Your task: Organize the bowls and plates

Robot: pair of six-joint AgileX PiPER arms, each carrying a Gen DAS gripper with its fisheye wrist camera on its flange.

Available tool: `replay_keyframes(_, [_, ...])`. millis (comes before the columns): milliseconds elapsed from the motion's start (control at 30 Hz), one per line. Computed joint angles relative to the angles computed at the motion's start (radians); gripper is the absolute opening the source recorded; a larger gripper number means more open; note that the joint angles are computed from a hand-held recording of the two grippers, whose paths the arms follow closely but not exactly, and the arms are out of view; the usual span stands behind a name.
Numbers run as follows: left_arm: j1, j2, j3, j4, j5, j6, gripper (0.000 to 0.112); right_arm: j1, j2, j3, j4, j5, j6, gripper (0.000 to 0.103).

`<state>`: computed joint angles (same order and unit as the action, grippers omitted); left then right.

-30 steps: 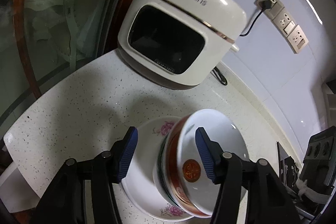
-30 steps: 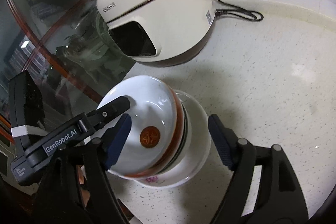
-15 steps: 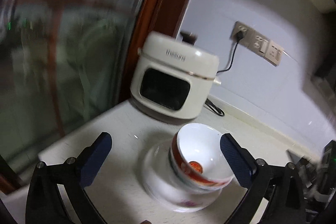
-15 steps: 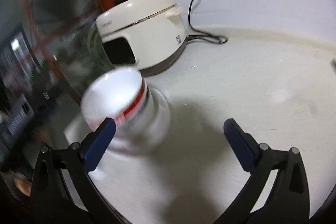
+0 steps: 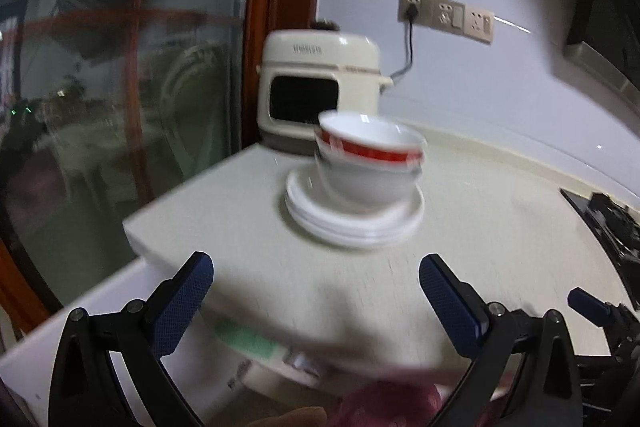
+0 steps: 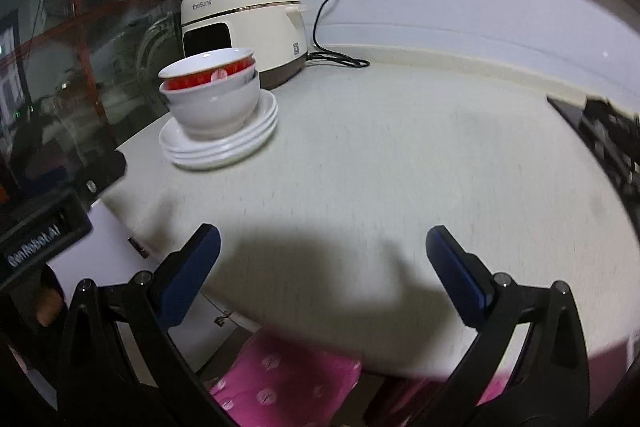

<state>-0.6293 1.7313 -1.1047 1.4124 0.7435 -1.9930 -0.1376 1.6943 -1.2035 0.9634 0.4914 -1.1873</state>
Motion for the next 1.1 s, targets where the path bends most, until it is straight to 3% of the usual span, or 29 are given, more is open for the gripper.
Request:
replay_keyframes(133, [-0.036,-0.019,0.064,0.024,0.004,-0.039,0.103,-0.042,-0.11,0.161,0.277,-0.029,-0.305,0.103])
replay_keyframes(267, [-0.05,-0.022,0.087,0.05,0.011,-0.049,0.103,-0.045,-0.142,0.206,0.467,-0.013,-0.506,0.103])
replay_keyframes(1100, [-0.043,-0.017,0.103,0.039,-0.019,-0.021,0.103,-0.049,-0.121,0.209,0.439,0.015,-0.453,0.103])
